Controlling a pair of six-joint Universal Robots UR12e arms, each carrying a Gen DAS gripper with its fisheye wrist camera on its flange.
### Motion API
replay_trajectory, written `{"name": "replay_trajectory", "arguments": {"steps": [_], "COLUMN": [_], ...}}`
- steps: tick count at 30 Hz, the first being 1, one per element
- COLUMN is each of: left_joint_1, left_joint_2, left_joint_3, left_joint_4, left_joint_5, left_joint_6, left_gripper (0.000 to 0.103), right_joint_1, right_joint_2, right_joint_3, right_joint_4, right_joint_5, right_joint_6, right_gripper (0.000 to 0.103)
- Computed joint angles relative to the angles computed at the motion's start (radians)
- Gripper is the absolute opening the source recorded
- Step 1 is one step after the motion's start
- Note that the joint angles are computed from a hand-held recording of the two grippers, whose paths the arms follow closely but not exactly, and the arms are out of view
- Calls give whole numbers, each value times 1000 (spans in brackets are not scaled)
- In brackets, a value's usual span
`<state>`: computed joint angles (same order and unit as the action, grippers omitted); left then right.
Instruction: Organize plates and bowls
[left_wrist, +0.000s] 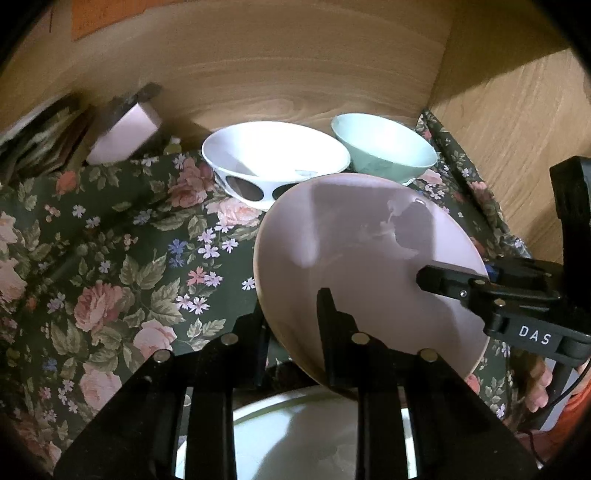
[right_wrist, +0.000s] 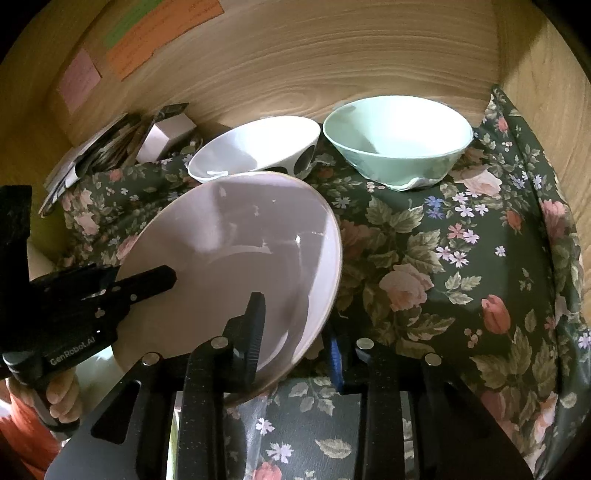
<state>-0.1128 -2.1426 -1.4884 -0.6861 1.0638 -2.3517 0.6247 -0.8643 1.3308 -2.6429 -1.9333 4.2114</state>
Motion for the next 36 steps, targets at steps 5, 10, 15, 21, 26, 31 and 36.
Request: {"name": "replay_trajectory", "arguments": {"steps": [5,10,15,21,26,31,36], "left_joint_1": [11,24,43,69,95,121,152], "left_joint_2": [15,35,58,84,104,117,129], "left_joint_3": [-11,-30,-53,-77,-104,-122,-140], "left_joint_4": [7,33,64,94,137,160,185], "left_joint_5": [-40,-81,-110,-130,-142,-140,-141], "left_joint_6": [-3,-17,-27,-41,-55,-70,-96], "left_gripper": [24,24,24,24,24,24,24], "right_joint_1": [9,21,35,47,57,66,74], "right_joint_2": [-11,-17,-11,6,27,53,88], "right_joint_3": [3,-11,-41,-80,-124,-176,-242], "right_joint_4": [5,19,31,26,29,39,57], "right_joint_5": [-25,-66,-99,-111,-113,-103,-86], "right_joint_6": [2,-17,-43,-71,-97,-127,-165], "right_gripper": [27,27,27,27,27,27,27]}}
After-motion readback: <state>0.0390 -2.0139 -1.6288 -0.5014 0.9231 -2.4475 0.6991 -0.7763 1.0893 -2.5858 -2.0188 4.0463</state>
